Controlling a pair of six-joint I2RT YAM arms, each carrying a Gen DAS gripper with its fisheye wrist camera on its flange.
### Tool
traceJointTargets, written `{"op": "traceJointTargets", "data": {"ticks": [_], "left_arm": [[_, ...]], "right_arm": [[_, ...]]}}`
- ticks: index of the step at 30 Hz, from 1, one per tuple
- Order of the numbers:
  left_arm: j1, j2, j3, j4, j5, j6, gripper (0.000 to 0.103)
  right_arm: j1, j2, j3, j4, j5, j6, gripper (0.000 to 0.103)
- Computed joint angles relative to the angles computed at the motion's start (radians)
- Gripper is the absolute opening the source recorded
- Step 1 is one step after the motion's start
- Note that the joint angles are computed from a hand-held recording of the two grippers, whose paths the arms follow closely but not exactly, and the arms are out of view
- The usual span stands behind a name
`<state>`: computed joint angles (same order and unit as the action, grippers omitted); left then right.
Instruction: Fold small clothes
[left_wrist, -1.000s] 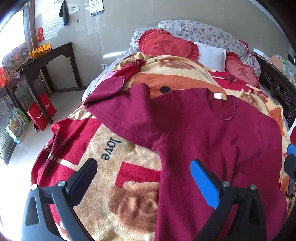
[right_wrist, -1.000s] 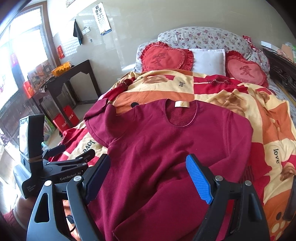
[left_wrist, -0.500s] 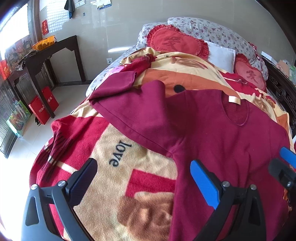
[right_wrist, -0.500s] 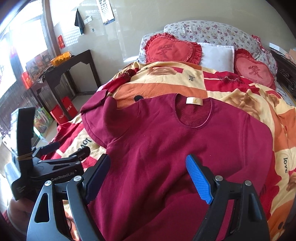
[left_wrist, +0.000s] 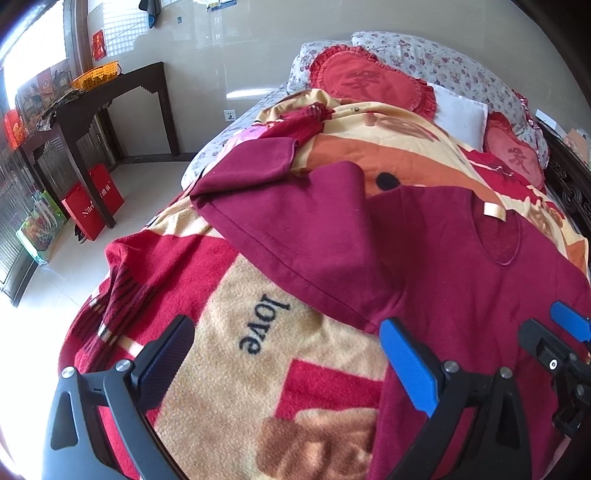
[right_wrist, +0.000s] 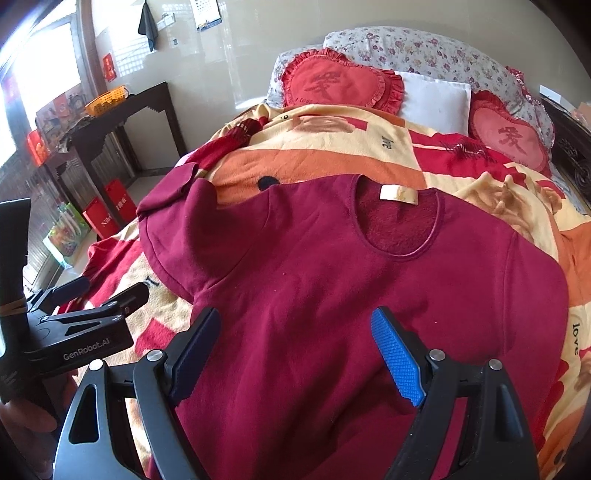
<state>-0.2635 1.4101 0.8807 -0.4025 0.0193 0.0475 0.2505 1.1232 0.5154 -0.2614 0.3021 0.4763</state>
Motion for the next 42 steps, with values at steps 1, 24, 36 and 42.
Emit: {"op": "traceJointTargets", "data": {"ticks": [1, 24, 36, 42], "left_arm": [[0.005, 0.008, 0.004, 0.002, 0.003, 0.001, 0.102], [0.125, 0.327, 0.197, 0.030, 0.016, -0.049, 0.102], [0.134, 0.382, 0.205, 0.063, 0.034, -0.044, 0.102], [0.134, 0.402, 0.218, 0.061, 0.013, -0.050, 0.102]], "right_arm": [[-0.003, 0.017, 0.006, 0.008, -0.003, -0.001, 0.067], [-0.094, 0.487, 0.406, 0.168, -0.394, -0.108, 0.043], [-0.090, 1.068, 1.069, -0.023, -0.530, -0.076, 0.043], [-0.088, 1.249, 1.295, -0.084, -0.515, -0.047, 0.017]]}}
